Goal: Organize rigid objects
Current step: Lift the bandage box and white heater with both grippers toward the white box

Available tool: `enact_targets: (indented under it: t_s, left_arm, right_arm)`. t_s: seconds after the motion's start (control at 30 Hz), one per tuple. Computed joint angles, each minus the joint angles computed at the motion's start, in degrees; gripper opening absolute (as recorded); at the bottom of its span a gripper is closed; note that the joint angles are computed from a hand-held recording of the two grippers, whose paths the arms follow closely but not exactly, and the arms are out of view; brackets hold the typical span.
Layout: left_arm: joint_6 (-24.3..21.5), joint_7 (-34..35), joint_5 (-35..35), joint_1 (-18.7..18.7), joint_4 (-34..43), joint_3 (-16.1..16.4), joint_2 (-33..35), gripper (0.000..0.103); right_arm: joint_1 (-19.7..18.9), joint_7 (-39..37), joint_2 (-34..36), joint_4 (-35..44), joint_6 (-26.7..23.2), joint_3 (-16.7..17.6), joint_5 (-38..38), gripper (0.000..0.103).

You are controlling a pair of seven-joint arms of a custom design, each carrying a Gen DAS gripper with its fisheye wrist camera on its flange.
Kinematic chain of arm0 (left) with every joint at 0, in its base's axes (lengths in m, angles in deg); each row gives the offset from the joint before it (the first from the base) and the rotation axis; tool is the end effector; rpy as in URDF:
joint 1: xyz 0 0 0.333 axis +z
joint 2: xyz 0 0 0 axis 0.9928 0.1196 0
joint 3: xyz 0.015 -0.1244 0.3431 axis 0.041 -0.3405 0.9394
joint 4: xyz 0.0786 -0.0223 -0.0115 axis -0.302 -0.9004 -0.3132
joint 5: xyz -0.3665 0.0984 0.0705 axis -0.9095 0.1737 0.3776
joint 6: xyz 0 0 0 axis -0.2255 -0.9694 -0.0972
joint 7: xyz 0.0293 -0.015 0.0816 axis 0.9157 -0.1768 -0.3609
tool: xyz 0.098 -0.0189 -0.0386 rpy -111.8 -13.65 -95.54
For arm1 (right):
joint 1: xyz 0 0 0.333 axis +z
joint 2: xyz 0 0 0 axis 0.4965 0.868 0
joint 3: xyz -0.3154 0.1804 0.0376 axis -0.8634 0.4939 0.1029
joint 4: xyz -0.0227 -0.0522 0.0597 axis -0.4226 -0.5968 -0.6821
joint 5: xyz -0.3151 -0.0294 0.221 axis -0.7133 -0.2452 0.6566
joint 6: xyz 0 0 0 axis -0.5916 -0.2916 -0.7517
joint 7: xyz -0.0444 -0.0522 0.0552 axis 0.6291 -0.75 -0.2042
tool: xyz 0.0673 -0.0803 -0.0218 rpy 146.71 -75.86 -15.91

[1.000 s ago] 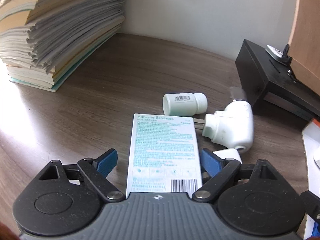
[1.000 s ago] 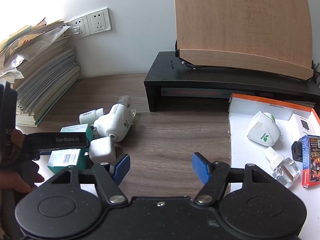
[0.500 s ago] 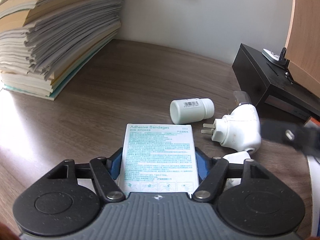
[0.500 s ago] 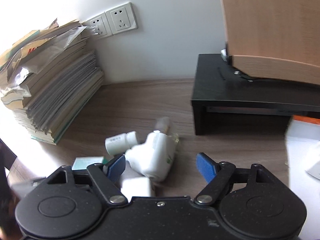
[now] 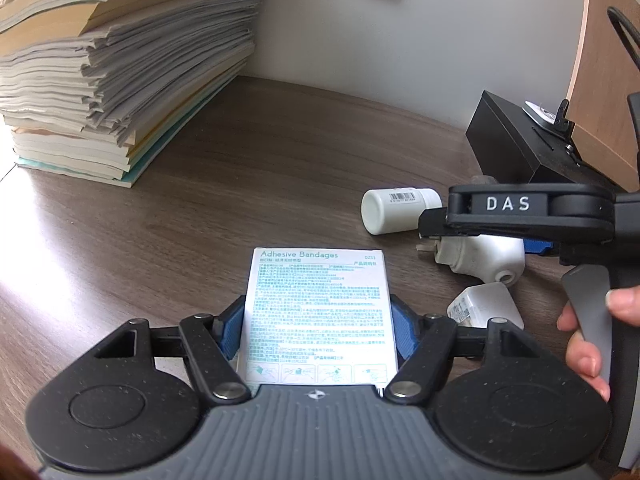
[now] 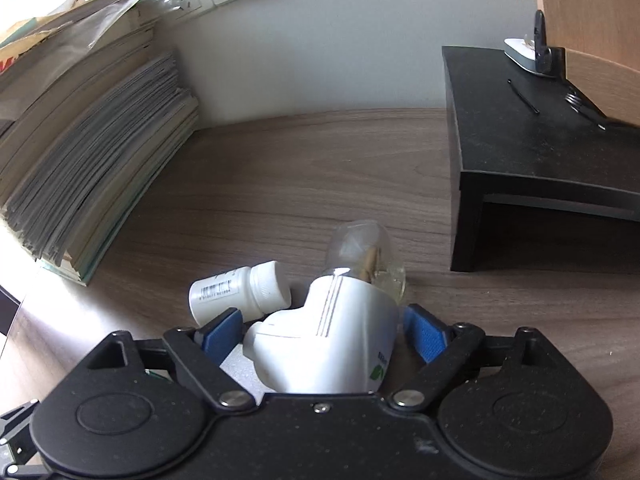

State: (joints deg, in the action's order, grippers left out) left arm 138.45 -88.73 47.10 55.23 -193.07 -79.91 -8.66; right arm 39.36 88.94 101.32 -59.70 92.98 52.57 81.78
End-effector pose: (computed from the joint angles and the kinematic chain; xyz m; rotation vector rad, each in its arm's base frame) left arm 0.4547 -0.3953 0.4132 -2.1313 1.3941 -0.6747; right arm 0.6116 0.1597 0.3896 -2.0098 1.3287 -0.1178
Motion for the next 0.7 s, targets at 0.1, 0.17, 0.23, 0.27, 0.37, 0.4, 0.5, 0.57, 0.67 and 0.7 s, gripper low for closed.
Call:
enact_targets:
  t_s: [0.1,0.17,0.23,0.27,0.37,0.4,0.5,0.57,0.67,0.7]
  left_arm:
    - [0.05,-0.38,0.33,-0.08,0.10,0.04,0.07,0.072]
    - [-0.30,-0.79,0.72,-0.19,0.22,0.10,0.08,0.071]
    - [-0.34,-1.21,0.96,-0.24,0.21,0.08,-0.07,0.071]
    - [-0.30,-1.28,1.07,-0.22,0.34,0.08,-0.02,0.071]
    - [-0.99,-1.14,1.53,-0.46,1.17,-0.03,0.05,0.071]
    - [-1.16,-1.15,1.69,-0.55,1.43,-0.06,0.05,0.071]
    - [-2.16,-0.77,1.76,-0.95,2.41,-0.28,0.17,0.071]
    - [-2.97,-0.18,1.81,-1.42,3.30,-0.51,0.39,0.071]
    - [-5.09,0.99,1.68,-2.49,4.95,-0.93,0.82,0.071]
    - [-5.37,1.13,1.58,-2.78,5.44,-1.03,0.94,0.071]
  right_arm:
    - [-0.30,-1.67,-0.72,-0.97,1.66,0.63,2.44,0.091]
    - [-1.25,-4.97,-1.57,-1.64,1.30,1.24,6.74,0.091]
    - [-1.48,-7.76,-2.72,-2.23,0.88,0.96,10.24,0.091]
    - [-1.46,-9.05,-3.37,-2.61,0.53,0.61,11.57,0.091]
    - [-1.29,-12.51,-5.47,-3.73,-0.85,-0.71,15.51,0.091]
    - [-1.13,-13.34,-6.19,-4.19,-1.05,-1.25,16.61,0.091]
    - [-0.75,-15.82,-8.54,-5.85,-1.68,-2.91,19.08,0.091]
    - [-0.61,-16.71,-10.06,-7.09,-2.15,-4.04,19.55,0.091]
    - [-0.46,-17.73,-12.01,-9.03,-2.30,-5.43,19.29,0.091]
    - [-0.40,-18.04,-12.60,-9.72,-1.98,-5.78,19.21,0.091]
